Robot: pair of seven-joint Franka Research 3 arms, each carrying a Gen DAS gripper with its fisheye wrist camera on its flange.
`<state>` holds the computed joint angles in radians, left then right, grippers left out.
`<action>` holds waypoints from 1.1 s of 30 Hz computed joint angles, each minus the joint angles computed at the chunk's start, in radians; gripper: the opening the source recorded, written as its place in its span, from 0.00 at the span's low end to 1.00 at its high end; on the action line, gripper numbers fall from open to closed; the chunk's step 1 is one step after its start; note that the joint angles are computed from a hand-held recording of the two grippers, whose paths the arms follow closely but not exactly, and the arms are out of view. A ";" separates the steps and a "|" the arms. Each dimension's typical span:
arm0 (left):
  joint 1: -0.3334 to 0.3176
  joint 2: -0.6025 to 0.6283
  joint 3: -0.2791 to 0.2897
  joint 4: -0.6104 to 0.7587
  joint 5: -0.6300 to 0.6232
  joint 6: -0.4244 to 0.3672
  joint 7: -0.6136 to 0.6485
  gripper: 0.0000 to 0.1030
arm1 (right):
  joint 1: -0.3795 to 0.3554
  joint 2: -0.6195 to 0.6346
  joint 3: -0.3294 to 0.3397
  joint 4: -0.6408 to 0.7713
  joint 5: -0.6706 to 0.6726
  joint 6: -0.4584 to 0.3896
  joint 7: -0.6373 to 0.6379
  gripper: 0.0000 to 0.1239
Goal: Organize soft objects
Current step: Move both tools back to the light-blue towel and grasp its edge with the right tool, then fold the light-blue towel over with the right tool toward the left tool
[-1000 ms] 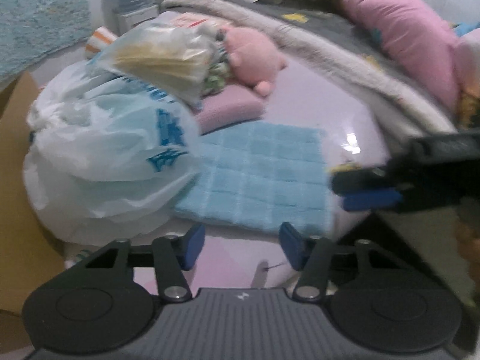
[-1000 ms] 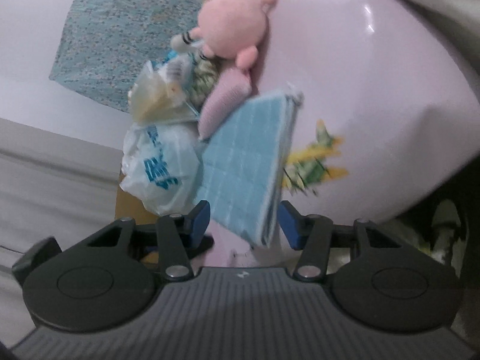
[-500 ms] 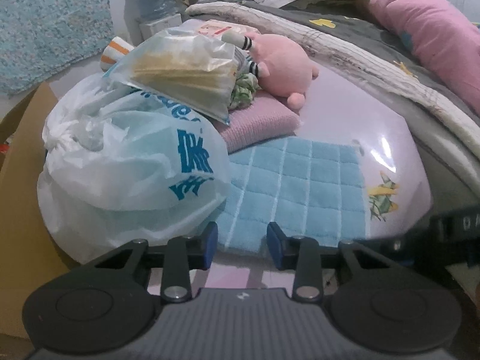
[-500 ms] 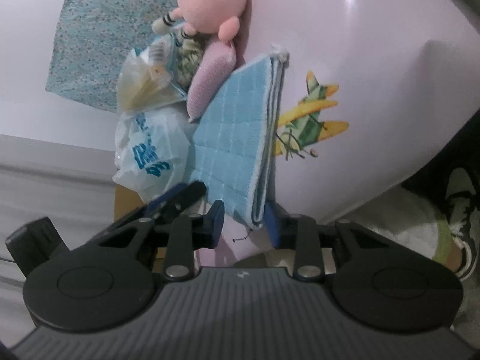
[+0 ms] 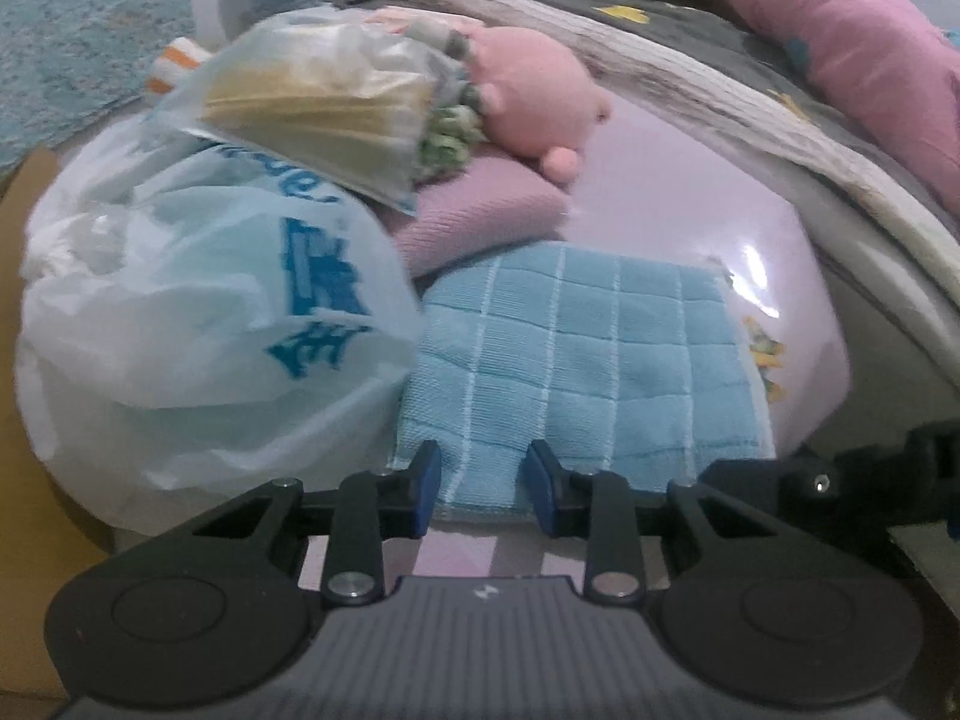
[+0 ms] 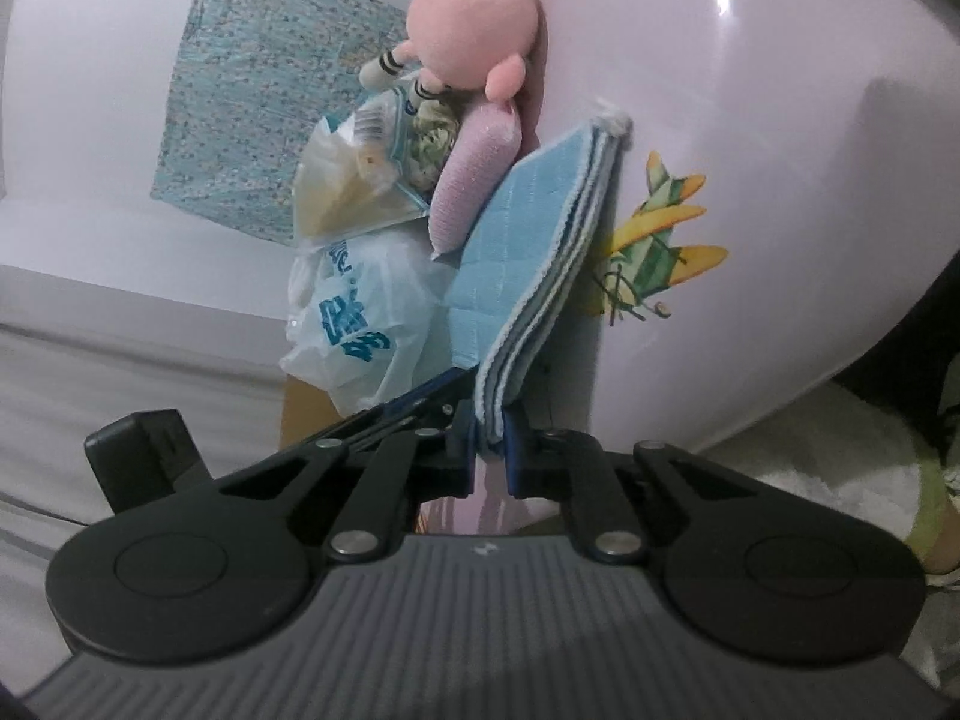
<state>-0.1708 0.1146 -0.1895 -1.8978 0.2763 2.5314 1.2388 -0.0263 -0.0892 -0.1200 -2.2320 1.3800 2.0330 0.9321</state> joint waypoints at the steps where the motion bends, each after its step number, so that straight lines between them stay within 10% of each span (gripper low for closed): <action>1: 0.001 -0.001 -0.004 -0.001 -0.015 0.002 0.015 0.31 | -0.003 -0.003 -0.003 -0.003 -0.006 -0.003 0.003 0.06; 16: 0.006 -0.043 -0.034 -0.060 -0.362 0.050 0.335 0.31 | -0.016 -0.073 -0.038 -0.024 -0.022 -0.044 -0.125 0.06; 25: 0.051 -0.053 -0.018 -0.063 -0.666 0.014 0.476 0.34 | -0.038 0.134 -0.006 0.192 -0.041 -0.220 -0.105 0.09; 33: 0.063 -0.057 -0.003 -0.050 -0.680 -0.030 0.488 0.37 | -0.096 0.323 0.060 0.402 -0.125 -0.372 0.035 0.09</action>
